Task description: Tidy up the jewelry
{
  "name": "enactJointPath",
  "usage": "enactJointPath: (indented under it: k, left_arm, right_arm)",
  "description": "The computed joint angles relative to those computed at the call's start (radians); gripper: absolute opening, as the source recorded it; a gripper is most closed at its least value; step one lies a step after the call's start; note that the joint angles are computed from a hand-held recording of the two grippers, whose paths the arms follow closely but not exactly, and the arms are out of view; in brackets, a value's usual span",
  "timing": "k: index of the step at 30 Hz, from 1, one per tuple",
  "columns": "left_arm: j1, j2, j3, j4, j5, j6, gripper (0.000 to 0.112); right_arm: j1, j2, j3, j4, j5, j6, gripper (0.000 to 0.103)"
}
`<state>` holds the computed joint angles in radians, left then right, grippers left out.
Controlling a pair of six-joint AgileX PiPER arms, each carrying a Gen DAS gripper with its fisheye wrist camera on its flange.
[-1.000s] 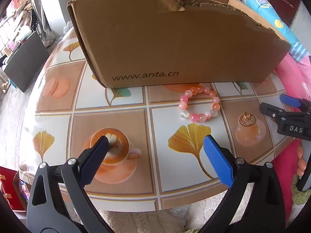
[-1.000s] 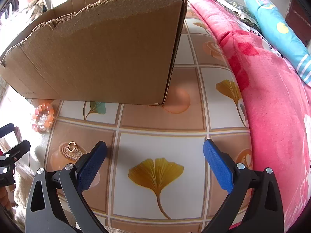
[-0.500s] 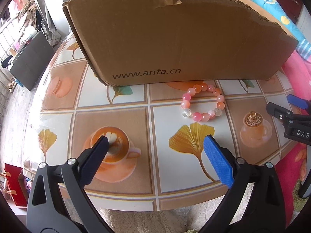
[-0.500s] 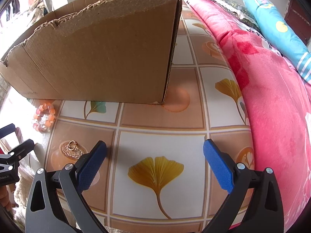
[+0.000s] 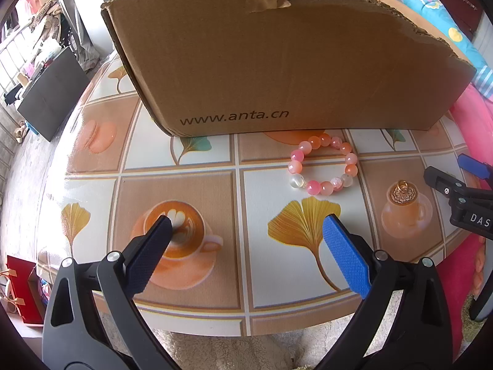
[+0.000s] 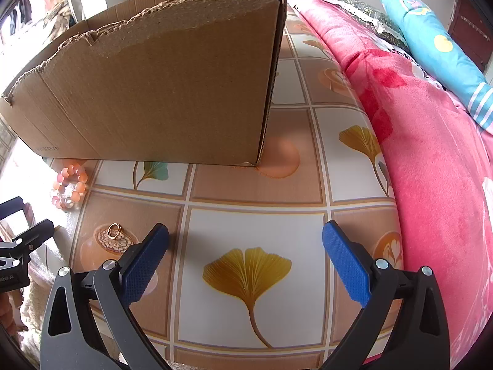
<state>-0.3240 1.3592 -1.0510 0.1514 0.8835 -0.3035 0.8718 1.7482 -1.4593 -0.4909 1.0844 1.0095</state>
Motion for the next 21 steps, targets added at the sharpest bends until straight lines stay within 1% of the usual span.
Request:
enactJointPath:
  k: [7, 11, 14, 17, 21]
  left_arm:
    - [0.0, 0.0, 0.0, 0.001, -0.001, -0.001, 0.095]
    - [0.009, 0.004, -0.001, -0.003, -0.008, 0.01, 0.095]
    - [0.015, 0.002, 0.001, -0.006, -0.011, 0.018, 0.095]
    - [0.015, -0.005, 0.01, -0.003, -0.018, 0.018, 0.095]
    - [0.017, -0.03, 0.046, 0.0, -0.055, 0.03, 0.095]
  right_arm:
    - [-0.008, -0.015, 0.024, -0.005, -0.026, -0.01, 0.097]
    - [-0.001, -0.018, 0.026, -0.015, -0.025, -0.021, 0.097]
    - [0.016, -0.02, 0.02, -0.028, -0.008, -0.021, 0.096]
    - [0.033, -0.058, 0.058, -0.034, -0.063, -0.004, 0.096]
    - [0.093, -0.086, 0.079, -0.104, -0.095, 0.022, 0.096]
